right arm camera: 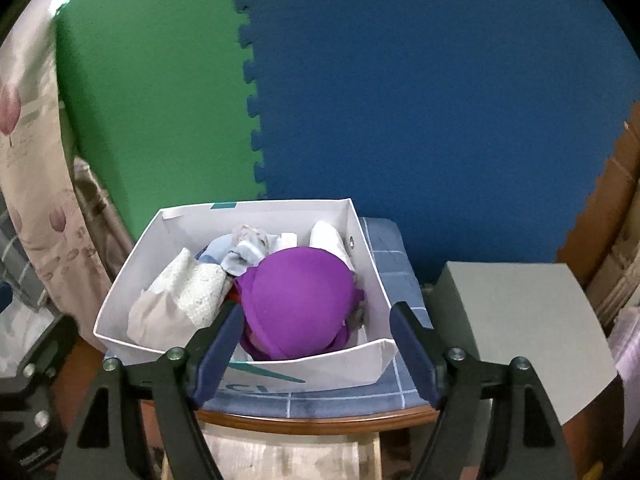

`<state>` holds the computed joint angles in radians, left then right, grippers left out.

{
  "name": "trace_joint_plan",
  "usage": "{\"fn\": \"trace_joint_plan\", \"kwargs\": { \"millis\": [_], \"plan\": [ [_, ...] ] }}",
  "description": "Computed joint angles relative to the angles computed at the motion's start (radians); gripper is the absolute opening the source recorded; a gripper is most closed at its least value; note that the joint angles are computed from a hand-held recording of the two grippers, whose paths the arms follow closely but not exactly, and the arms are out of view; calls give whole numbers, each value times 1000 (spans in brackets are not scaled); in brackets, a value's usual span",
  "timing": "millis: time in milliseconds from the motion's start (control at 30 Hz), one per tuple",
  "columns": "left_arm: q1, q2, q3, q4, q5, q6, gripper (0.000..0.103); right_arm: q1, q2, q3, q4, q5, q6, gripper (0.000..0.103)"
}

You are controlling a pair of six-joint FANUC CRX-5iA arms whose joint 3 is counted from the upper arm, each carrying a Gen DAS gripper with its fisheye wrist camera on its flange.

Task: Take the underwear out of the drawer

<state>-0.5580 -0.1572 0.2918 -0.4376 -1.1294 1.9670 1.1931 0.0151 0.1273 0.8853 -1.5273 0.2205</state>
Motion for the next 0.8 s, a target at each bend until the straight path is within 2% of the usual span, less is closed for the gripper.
{"fn": "trace_joint_plan", "kwargs": {
  "millis": [133,333,533,800],
  "plan": [
    [-31,58,79,-10,-52,16,102,4,-10,3,13,-5,-9,77],
    [-51,94,127,3,-72,26,102,-1,-38,-21,19,-11,-17,77],
    [-63,106,134,4,-77,32,102,-15,-61,-45,5,-9,-28,77],
    [-40,95,103,57,-47,18,102,-28,-86,-80,-30,8,-38,77]
  ]
}}
